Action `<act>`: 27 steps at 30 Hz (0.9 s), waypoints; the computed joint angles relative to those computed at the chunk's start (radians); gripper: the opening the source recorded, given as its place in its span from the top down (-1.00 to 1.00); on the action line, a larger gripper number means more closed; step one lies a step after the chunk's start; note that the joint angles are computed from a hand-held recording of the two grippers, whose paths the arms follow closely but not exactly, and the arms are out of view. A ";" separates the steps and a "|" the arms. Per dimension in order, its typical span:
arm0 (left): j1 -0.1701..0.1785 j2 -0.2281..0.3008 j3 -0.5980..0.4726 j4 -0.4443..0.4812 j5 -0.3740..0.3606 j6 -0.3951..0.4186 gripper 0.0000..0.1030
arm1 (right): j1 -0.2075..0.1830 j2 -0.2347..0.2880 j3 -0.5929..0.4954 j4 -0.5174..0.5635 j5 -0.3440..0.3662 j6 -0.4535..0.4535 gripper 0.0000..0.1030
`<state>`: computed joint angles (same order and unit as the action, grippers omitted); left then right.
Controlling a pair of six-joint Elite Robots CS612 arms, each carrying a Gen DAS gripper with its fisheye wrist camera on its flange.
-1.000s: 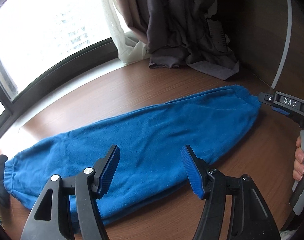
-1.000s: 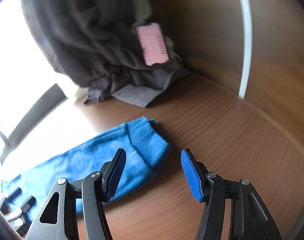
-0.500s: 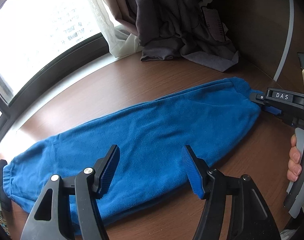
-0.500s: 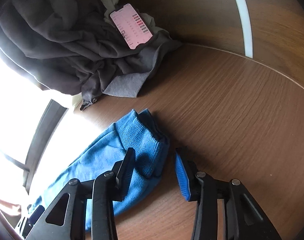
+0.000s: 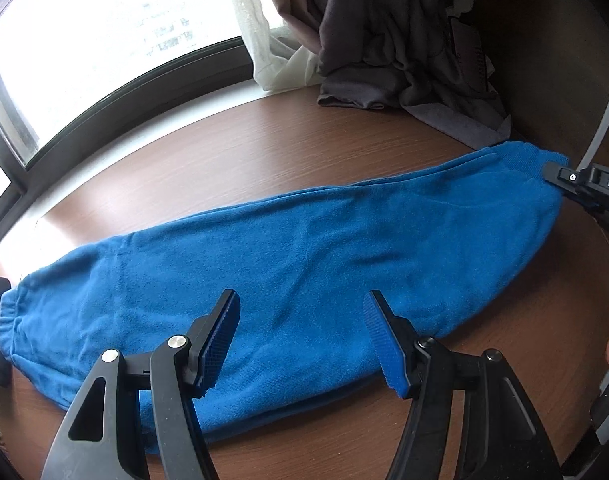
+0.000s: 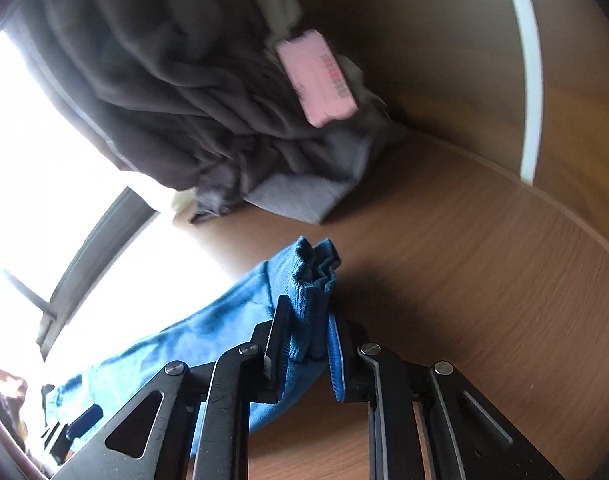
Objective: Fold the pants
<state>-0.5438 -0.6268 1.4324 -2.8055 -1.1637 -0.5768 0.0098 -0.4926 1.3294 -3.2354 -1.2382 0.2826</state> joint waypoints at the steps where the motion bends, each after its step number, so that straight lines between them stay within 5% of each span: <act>1: 0.003 -0.004 0.006 -0.001 -0.004 -0.018 -0.23 | 0.003 -0.006 0.005 -0.014 0.003 -0.019 0.65; 10: 0.025 -0.079 0.111 -0.026 0.019 -0.172 -0.23 | 0.041 -0.051 0.033 -0.151 0.034 -0.196 0.66; 27: 0.096 -0.230 0.404 -0.243 0.018 -0.147 -0.23 | 0.188 -0.077 0.020 -0.306 -0.101 -0.237 0.67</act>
